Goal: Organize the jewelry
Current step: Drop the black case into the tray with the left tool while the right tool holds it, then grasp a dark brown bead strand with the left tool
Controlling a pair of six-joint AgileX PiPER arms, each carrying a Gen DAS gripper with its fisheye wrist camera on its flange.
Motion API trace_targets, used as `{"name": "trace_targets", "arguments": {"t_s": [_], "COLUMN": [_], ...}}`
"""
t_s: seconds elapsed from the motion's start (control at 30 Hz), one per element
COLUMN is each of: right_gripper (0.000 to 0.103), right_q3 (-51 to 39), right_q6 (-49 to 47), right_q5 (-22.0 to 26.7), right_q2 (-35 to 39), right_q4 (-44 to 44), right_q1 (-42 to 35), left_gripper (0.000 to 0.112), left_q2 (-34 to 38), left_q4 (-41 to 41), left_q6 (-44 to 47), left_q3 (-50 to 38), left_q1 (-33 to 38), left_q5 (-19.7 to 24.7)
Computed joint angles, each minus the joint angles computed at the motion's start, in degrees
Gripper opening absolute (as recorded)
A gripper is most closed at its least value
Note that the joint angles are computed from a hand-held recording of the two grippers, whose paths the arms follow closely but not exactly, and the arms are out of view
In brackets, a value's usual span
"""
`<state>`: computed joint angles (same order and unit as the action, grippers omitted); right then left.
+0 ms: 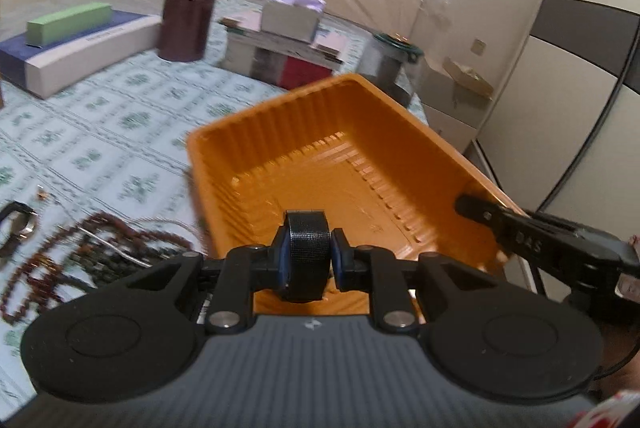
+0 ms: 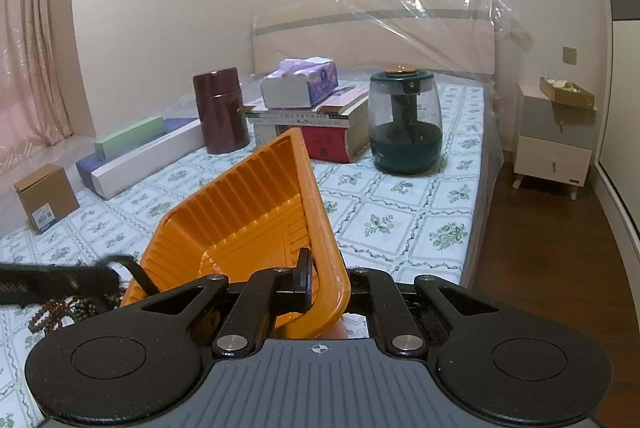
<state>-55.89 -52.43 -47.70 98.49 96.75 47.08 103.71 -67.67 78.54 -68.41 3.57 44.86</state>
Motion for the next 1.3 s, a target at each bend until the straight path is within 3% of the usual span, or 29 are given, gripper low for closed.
{"name": "trace_targets", "arguments": {"t_s": [0.17, 0.33, 0.53, 0.87, 1.07, 1.3], "right_gripper": [0.008, 0.008, 0.008, 0.008, 0.008, 0.008], "right_q3": [0.3, 0.6, 0.1, -2.4, -2.1, -2.3], "right_q6": [0.4, 0.7, 0.1, -3.4, -4.1, -5.2], "right_q5": [-0.9, -0.9, -2.6, -4.3, -4.2, -4.8], "right_q2": [0.0, -0.1, 0.4, 1.2, 1.2, 1.3], "right_q4": [-0.4, -0.5, -0.2, 1.5, 1.9, 2.7], "right_q1": [0.6, 0.7, 1.8, 2.6, 2.7, 3.2], "left_gripper": [0.021, 0.026, 0.029, 0.029, 0.029, 0.022], "left_q2": [-1.8, -4.1, -3.7, 0.0, 3.7, 7.9], "left_q4": [-1.2, -2.1, -0.1, -3.5, -3.4, 4.5], "left_q6": [2.9, 6.1, 8.4, 15.4, 14.3, 3.7], "left_q3": [2.8, 5.4, 7.4, 7.8, 4.9, -0.2], "left_q1": [-0.3, 4.2, 10.1, 12.9, 12.1, 11.6], "left_q5": [-0.5, -2.2, -10.4, -19.0, -22.3, -20.5]}}
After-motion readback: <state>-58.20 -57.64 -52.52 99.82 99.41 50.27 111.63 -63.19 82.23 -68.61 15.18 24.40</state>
